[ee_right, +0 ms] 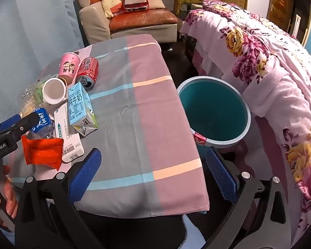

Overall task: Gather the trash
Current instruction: 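Move left tool toward clear bottle while right tool approaches blue milk carton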

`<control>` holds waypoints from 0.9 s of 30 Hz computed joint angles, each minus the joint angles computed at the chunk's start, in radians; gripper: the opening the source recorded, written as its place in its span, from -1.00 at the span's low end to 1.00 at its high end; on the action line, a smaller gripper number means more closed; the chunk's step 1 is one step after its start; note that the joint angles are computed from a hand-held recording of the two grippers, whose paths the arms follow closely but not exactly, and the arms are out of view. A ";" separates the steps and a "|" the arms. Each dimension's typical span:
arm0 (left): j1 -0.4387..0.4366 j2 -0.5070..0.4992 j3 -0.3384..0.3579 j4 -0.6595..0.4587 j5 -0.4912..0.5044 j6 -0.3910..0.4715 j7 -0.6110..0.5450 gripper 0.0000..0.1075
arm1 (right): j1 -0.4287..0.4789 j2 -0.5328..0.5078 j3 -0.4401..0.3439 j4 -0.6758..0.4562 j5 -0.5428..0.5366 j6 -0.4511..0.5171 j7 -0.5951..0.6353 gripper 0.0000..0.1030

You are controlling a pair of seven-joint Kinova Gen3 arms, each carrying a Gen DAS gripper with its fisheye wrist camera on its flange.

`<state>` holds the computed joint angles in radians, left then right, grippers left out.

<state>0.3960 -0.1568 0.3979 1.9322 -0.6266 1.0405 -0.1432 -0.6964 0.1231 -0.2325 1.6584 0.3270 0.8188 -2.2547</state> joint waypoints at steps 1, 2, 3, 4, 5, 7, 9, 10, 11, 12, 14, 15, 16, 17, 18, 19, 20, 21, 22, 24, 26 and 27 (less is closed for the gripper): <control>0.000 0.001 -0.001 -0.001 0.002 0.002 -0.001 0.87 | 0.002 -0.001 0.000 -0.001 -0.004 0.000 0.002 0.88; 0.000 0.002 0.001 -0.002 -0.001 0.006 0.003 0.87 | 0.003 -0.001 0.000 -0.002 -0.007 0.000 0.004 0.88; 0.000 0.003 0.003 -0.003 -0.006 0.009 0.007 0.87 | 0.003 -0.002 0.001 -0.003 -0.008 0.002 0.004 0.88; 0.002 0.005 0.005 -0.003 -0.010 0.010 0.010 0.87 | 0.006 -0.002 0.001 -0.007 -0.014 0.005 0.008 0.88; 0.003 0.006 0.005 -0.004 -0.013 0.011 0.012 0.87 | 0.011 -0.001 0.001 -0.011 -0.025 0.008 0.017 0.88; 0.007 0.013 0.006 -0.007 -0.020 0.016 0.017 0.87 | 0.026 -0.003 -0.005 -0.018 -0.044 0.013 0.032 0.88; 0.023 0.017 0.012 -0.019 -0.021 0.030 0.024 0.87 | 0.013 -0.012 0.009 -0.012 -0.016 0.013 0.019 0.88; 0.020 0.006 -0.003 -0.018 -0.011 0.026 0.009 0.87 | 0.016 -0.012 0.006 -0.014 -0.014 0.015 0.016 0.88; 0.020 0.007 -0.002 -0.020 -0.010 0.028 0.007 0.87 | 0.017 -0.012 0.006 -0.015 -0.012 0.017 0.014 0.88; 0.019 0.006 -0.002 -0.021 -0.009 0.027 0.006 0.87 | 0.019 -0.013 0.005 -0.016 -0.010 0.017 0.013 0.88; 0.018 0.005 -0.001 -0.023 -0.008 0.028 0.005 0.87 | 0.016 -0.013 0.003 -0.015 -0.003 0.017 0.002 0.88; 0.017 0.006 0.000 -0.024 -0.008 0.030 0.004 0.87 | 0.017 -0.013 0.002 -0.017 -0.005 0.018 0.003 0.88; 0.017 0.006 0.000 -0.025 -0.007 0.031 0.002 0.86 | 0.019 -0.012 0.002 -0.019 -0.007 0.019 0.003 0.88; 0.015 0.009 0.001 -0.009 -0.017 0.017 0.015 0.87 | 0.019 -0.012 0.002 -0.021 -0.006 0.020 0.002 0.88; 0.015 0.010 0.001 -0.010 -0.017 0.018 0.015 0.87 | 0.019 -0.011 0.002 -0.024 -0.006 0.023 0.001 0.88; 0.015 0.012 0.001 -0.011 -0.018 0.018 0.017 0.87 | 0.018 -0.011 0.002 -0.027 -0.006 0.026 0.001 0.88; 0.016 0.008 -0.003 -0.010 -0.015 0.015 0.011 0.87 | 0.023 -0.011 0.003 -0.027 -0.013 0.024 0.009 0.88; 0.017 0.009 -0.002 -0.011 -0.016 0.017 0.013 0.87 | 0.023 -0.012 0.003 -0.026 -0.012 0.023 0.008 0.88; 0.016 0.010 -0.001 -0.012 -0.016 0.018 0.012 0.87 | 0.022 -0.011 0.003 -0.027 -0.010 0.023 0.007 0.88; 0.015 -0.001 -0.006 -0.016 -0.004 0.022 -0.006 0.87 | 0.023 -0.010 0.003 -0.032 -0.012 0.028 0.009 0.88; 0.012 0.000 -0.003 -0.020 -0.003 0.025 -0.010 0.87 | 0.023 -0.009 0.003 -0.035 -0.013 0.030 0.010 0.88; 0.011 -0.001 -0.002 -0.019 -0.002 0.024 -0.011 0.87 | 0.023 -0.009 0.003 -0.035 -0.013 0.031 0.010 0.88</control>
